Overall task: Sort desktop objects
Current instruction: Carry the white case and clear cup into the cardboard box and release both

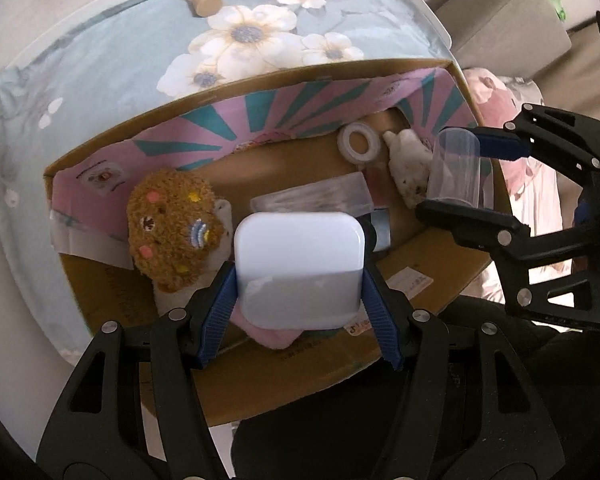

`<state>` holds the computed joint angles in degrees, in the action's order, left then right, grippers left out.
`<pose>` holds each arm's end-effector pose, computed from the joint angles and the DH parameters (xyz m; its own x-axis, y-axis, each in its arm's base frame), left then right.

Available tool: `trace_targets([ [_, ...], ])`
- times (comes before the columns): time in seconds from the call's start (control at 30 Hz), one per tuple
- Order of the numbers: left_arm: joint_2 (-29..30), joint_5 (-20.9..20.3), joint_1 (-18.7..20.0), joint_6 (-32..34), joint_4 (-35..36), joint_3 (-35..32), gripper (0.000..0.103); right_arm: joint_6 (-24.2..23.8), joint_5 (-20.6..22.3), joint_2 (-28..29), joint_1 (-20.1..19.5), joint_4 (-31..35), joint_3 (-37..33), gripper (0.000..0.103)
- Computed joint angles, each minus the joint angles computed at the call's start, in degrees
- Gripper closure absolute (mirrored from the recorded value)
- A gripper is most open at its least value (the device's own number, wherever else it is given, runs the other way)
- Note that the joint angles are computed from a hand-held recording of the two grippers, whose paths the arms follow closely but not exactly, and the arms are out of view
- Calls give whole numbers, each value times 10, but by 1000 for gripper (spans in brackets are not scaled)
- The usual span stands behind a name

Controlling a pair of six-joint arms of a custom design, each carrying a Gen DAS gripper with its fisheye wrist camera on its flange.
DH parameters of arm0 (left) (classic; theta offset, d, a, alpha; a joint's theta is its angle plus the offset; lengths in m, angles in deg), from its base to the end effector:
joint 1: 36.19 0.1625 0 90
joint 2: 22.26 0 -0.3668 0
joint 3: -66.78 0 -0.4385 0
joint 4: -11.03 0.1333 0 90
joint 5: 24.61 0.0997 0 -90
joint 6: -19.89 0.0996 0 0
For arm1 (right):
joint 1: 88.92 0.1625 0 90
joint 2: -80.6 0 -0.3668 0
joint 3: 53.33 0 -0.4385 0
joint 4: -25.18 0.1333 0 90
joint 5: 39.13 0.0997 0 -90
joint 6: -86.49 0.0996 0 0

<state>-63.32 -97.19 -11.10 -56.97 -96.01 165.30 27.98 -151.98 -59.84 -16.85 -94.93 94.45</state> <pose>-0.4079 -0.3711 -0.1032 -0.7234 -0.0992 -0.6832 -0.0661 0.9950 -0.0746 0.0040 -0.2951 0.2940 -0.6759 -0.5252 0.5171 -0.5599 0.8221 0.1032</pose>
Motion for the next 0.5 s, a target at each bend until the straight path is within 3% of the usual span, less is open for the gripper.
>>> trace_targets([
  [0.43, -5, -5, 0, -3, -30, 20, 44, 32, -17, -7, -17, 4, 10, 58],
  [0.47, -5, -5, -1, -2, -29, 19, 41, 32, -17, -6, -19, 1, 10, 58],
  [0.5, -5, -6, -1, -2, -31, 19, 26, 33, -12, -8, -24, -3, 11, 58],
])
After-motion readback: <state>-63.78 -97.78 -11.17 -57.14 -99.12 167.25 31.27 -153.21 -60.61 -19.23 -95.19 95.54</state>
